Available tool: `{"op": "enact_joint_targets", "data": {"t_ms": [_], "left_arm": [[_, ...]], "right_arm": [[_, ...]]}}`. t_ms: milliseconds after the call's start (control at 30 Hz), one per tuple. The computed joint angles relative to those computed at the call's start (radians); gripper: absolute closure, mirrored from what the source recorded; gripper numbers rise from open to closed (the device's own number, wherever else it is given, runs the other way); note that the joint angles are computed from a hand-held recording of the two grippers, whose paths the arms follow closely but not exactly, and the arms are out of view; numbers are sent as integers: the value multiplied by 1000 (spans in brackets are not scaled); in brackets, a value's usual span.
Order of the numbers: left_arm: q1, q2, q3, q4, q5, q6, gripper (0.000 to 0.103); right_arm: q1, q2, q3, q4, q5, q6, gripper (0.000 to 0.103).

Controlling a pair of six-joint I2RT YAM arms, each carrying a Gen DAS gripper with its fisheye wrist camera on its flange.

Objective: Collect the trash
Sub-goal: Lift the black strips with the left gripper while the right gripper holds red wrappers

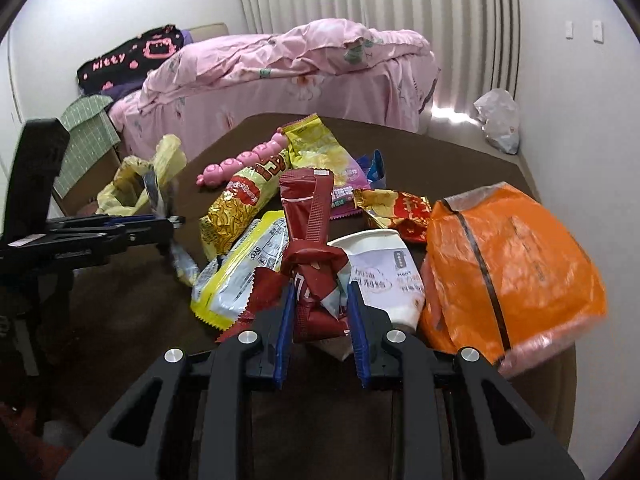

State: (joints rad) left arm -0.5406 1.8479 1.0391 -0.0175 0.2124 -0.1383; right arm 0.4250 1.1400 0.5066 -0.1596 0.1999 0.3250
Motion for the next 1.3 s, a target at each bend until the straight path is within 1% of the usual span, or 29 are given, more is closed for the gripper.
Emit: {"op": "enact_joint_targets", "data": {"t_ms": [133, 200, 333, 367, 433, 500, 567, 633, 667, 767, 800, 833, 900, 1033, 1167, 1267, 1300], "left_arm": [[0, -5, -6, 7, 25, 4, 60], [-4, -13, -10, 6, 38, 16, 55], [-7, -37, -28, 19, 40, 43, 51], [-7, -41, -32, 23, 28, 42, 49], [-9, -31, -24, 18, -31, 20, 49], [-9, -4, 4, -12, -59, -18, 49], [-12, 26, 34, -46, -63, -54, 49], [-33, 54, 59, -69, -97, -92, 49], [-49, 69, 75, -84, -131, -103, 49], [-84, 98, 104, -90, -229, -93, 49], [-91, 105, 113, -93, -245, -84, 49], [-90, 109, 119, -95, -244, -65, 50], [-78, 99, 106, -84, -222, -14, 54], [-42, 75, 82, -97, -201, 58, 54], [-1, 64, 76, -101, -155, 44, 54], [9, 53, 73, -96, -82, 11, 54], [-1, 53, 79, -97, -75, 6, 54]], "right_arm": [[43, -47, -27, -16, 50, 10, 78], [53, -65, -44, -12, 53, 17, 78], [61, -80, -66, 5, 59, 26, 78], [59, -83, -72, 12, 55, 27, 78], [62, -86, -78, 21, 57, 33, 78], [69, -80, -79, 29, 70, 36, 78], [73, -76, -80, 33, 80, 36, 78], [85, -78, -84, 33, 98, 41, 78], [89, -79, -86, 33, 104, 44, 78], [89, -83, -93, 32, 104, 52, 78], [94, -88, -96, 31, 109, 57, 78], [92, -93, -100, 31, 110, 58, 78], [87, -105, -109, 32, 105, 61, 78], [78, -102, -118, 46, 90, 69, 78], [89, -94, -123, 65, 88, 69, 78], [96, -76, -119, 75, 89, 69, 78], [96, -72, -118, 79, 89, 70, 78]]}}
